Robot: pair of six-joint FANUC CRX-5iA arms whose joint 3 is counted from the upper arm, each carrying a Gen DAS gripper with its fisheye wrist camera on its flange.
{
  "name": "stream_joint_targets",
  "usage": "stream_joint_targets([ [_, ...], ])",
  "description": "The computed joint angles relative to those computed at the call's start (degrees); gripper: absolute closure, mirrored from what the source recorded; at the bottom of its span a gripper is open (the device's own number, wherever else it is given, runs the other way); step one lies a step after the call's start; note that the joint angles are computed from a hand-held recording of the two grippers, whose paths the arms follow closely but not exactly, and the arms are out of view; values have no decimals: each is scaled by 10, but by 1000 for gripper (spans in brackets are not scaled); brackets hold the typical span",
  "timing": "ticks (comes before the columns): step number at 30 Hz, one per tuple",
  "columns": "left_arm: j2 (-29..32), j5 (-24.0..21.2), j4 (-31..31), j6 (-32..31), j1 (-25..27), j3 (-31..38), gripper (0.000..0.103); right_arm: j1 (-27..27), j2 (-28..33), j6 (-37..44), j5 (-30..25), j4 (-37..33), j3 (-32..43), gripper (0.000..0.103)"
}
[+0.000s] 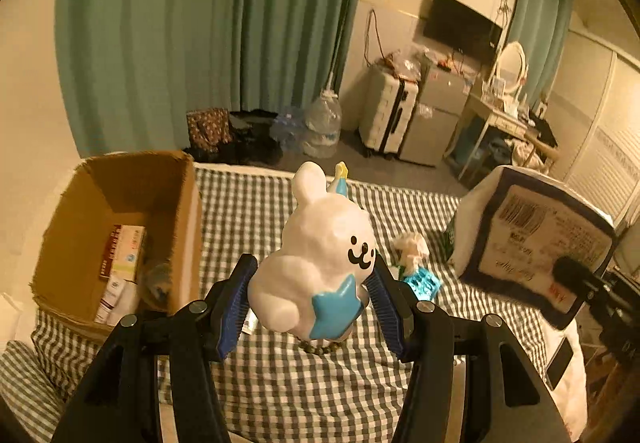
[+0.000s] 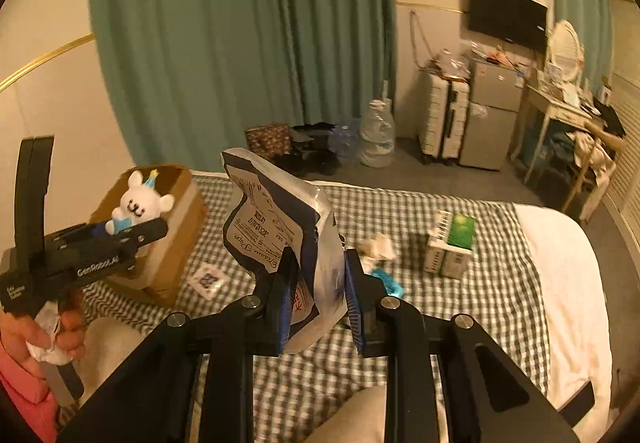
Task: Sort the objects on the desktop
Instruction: 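Carry the bunny figure and the foil bag over the cardboard box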
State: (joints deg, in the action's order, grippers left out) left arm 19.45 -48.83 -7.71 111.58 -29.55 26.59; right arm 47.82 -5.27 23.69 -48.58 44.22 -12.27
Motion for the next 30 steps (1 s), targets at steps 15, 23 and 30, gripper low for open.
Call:
stream_joint_targets([
  [15,-42,-6,-22,12,84,-43,46,24,131,108,46,-72,150,80],
  [23,-38,-5,-17,25,140,-67,46,25,211,201,35,-149,250,80],
  [30,-18,-6,3,21,174,-77,46,22,288,292,10,-230,349,80],
])
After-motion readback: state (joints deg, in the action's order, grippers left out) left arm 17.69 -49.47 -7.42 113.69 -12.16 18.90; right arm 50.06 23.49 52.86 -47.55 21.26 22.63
